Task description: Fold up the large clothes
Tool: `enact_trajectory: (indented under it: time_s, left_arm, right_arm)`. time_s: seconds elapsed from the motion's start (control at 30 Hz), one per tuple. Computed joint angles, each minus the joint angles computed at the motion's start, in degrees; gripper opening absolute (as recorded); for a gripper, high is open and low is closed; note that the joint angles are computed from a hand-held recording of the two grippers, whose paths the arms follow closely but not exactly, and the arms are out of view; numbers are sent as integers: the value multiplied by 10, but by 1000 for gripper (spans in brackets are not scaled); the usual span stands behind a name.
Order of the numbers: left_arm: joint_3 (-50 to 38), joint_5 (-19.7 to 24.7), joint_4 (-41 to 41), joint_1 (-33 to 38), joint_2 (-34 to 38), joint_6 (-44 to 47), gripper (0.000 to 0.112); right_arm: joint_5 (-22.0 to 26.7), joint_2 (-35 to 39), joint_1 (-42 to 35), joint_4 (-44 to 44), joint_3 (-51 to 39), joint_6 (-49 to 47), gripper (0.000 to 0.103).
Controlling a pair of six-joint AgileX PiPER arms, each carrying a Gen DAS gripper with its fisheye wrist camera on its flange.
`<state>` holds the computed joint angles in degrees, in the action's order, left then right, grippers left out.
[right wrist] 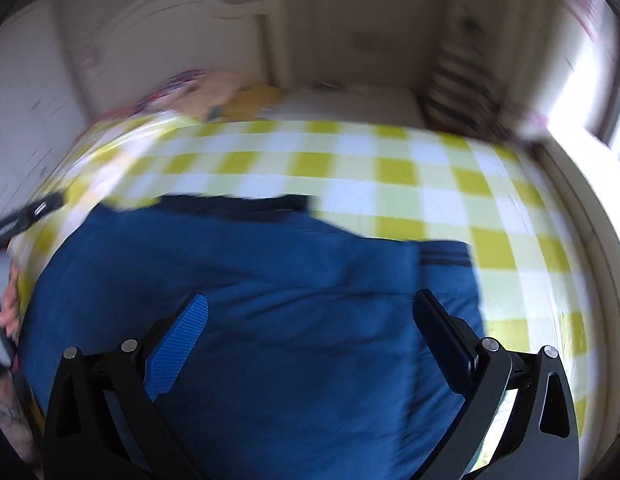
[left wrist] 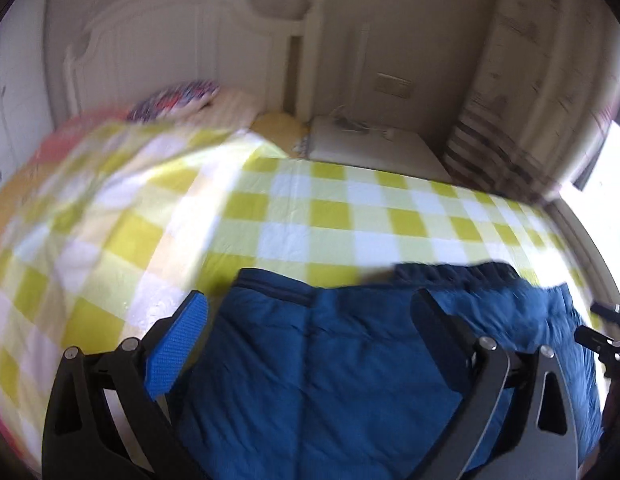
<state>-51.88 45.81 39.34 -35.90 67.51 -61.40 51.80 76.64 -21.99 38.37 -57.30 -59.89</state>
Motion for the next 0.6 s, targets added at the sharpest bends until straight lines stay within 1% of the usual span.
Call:
enact_trajectory:
  time_s: [0.03,0.07,0.1,0.13,0.17,0.2,0.23,0.27,0.33,0.37,0.43,0.47,0.5,0.57,0.6]
  left_arm:
    - [-9,22,13,-42,12,-12,100]
    - [-11,22,7,-80,27,-6,100]
    - [-12,9,-3,-96,48,-3,101]
    - [-13,-2,-10,-109,76,-3,101]
    - [-19,-1,-12,-121,112,-9,101]
    - [-13,-14,-7,-128,154,-15,101]
    - [-7,-21,20,-135,173,-44,101]
    - [1,-34,25,-129,169,-57,101]
    - [7,-45,-3,-116,154,-35,101]
    - [16,-38,1,-119,142,-36,101]
    - [44,-10,23,-135,102,-68,101]
    - [70,7,36,-146,63,-95,101]
    - [87,15,43,-149,40,-109,101]
    - [135,52,65,-148,-11,-154,101]
    - [150,45,68,-127,-20,-159,101]
  right_arm:
    - [-3,-26,18,-1,25,-17,98]
    - [-16,-51,47,-9,55,-27,98]
    - [-41,-66,92,-32,89,-15,98]
    - [-65,-63,125,-57,109,5,98]
    - [-102,-59,155,-75,134,19,98]
    - [-117,-57,162,-70,143,19,98]
    - [-109,-48,151,-55,139,10,98]
    - [-88,-36,138,-53,125,10,98]
    - [-65,-27,115,-46,111,1,98]
    - [-56,-32,97,-43,107,-4,98]
    - [-46,-48,46,-27,107,-23,98]
    - [-37,-51,18,-17,107,-40,98]
    - [-32,-47,-28,-8,105,-63,98]
    - [-36,-11,-82,0,94,-81,98]
    - [-17,20,-121,21,85,-108,98]
